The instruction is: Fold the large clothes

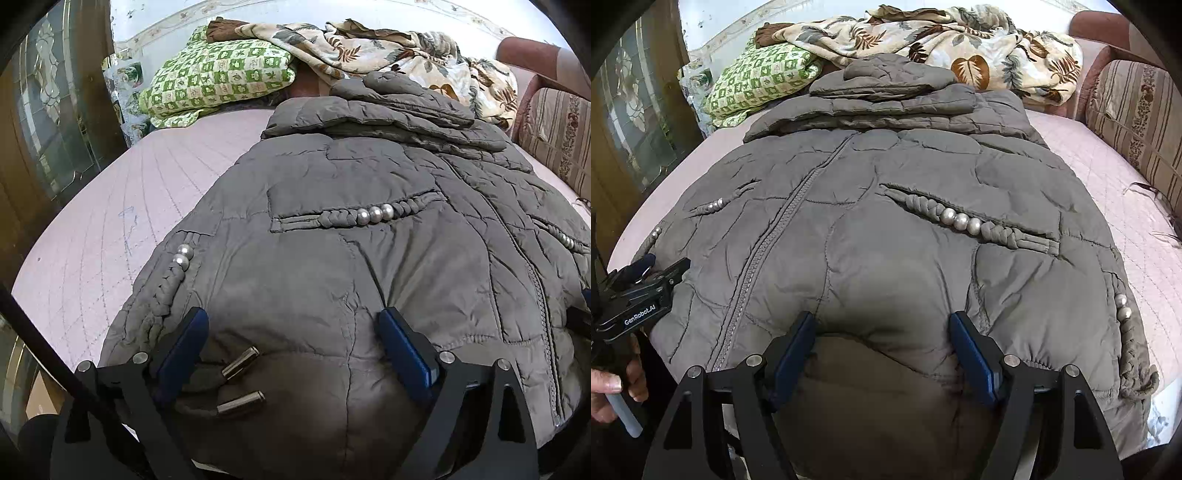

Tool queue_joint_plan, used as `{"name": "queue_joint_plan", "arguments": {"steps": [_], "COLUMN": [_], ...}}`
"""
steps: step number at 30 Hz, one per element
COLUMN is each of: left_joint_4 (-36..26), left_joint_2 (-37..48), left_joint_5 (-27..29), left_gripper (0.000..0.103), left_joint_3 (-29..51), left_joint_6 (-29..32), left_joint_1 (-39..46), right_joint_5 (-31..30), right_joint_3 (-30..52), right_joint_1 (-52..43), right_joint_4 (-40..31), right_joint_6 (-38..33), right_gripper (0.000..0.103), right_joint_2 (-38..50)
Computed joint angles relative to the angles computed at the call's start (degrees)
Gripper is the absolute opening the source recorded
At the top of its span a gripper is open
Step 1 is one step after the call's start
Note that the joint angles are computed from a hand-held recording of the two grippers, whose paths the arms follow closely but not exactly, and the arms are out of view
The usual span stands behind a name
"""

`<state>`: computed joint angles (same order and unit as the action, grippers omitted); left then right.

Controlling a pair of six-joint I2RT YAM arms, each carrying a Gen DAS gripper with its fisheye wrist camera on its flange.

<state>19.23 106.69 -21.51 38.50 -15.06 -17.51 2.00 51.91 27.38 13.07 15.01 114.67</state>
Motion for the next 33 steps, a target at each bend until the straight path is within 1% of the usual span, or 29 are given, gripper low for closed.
{"name": "queue_joint_plan", "arguments": {"steps": [2,5,7,12,16,18,21,23,25,28,30,33], "left_joint_4": [0.35,3.06,7.47,11.29,12.0,12.23,12.13,10.45,9.38,10.07,9.85,8.99], "left_joint_2": [0.21,0.19,0.7,2.18,2.46,2.06,1.56,0.69,-0.6,-3.42,-6.45,-13.1], "left_joint_5": [0.05,0.88,0.74,-1.65,-2.51,-2.07,-2.11,-2.54,-2.85,-2.51,-1.79,1.51], "left_gripper": [0.095,0.095,0.095,0.098,0.099,0.099,0.099,0.099,0.099,0.099,0.099,0.099], "left_joint_3": [0.0,-1.4,-3.32,-4.16,-4.14,-4.49,-4.74,-4.44,-4.58,-6.52,-8.04,-11.29], "left_joint_6": [0.33,1.55,2.27,1.42,1.6,2.17,2.71,3.39,4.22,5.12,5.28,3.35], "left_joint_1": [0.13,0.54,0.5,-0.56,-0.91,-0.66,-0.68,-0.92,-1.24,-0.97,0.17,4.93], "right_joint_5": [-0.73,1.45,2.78,3.01,4.15,4.09,1.04,-0.69,-2.95,-5.96,-6.1,-7.41], "right_joint_3": [-1.75,-4.48,-4.31,-5.72,-6.66,-7.22,-7.57,-8.11,-10.08,-16.35,-20.83,-25.78], "right_joint_1": [-0.35,0.59,1.14,1.06,1.49,1.56,0.13,-0.5,-1.37,-4.31,-7.73,-15.71], "right_joint_4": [3.44,9.19,9.53,12.75,15.62,16.44,15.1,12.91,12.48,15.51,17.38,19.34], "right_joint_6": [0.7,0.65,0.41,-0.48,-2.07,-2.22,-2.58,-2.85,-2.56,-0.98,1.37,7.38], "right_gripper": [0.079,0.079,0.081,0.081,0.082,0.082,0.082,0.081,0.08,0.08,0.08,0.08], "right_joint_2": [0.1,0.52,0.83,1.1,1.74,1.67,0.42,-1.69,-4.75,-11.65,-16.55,-21.89]}}
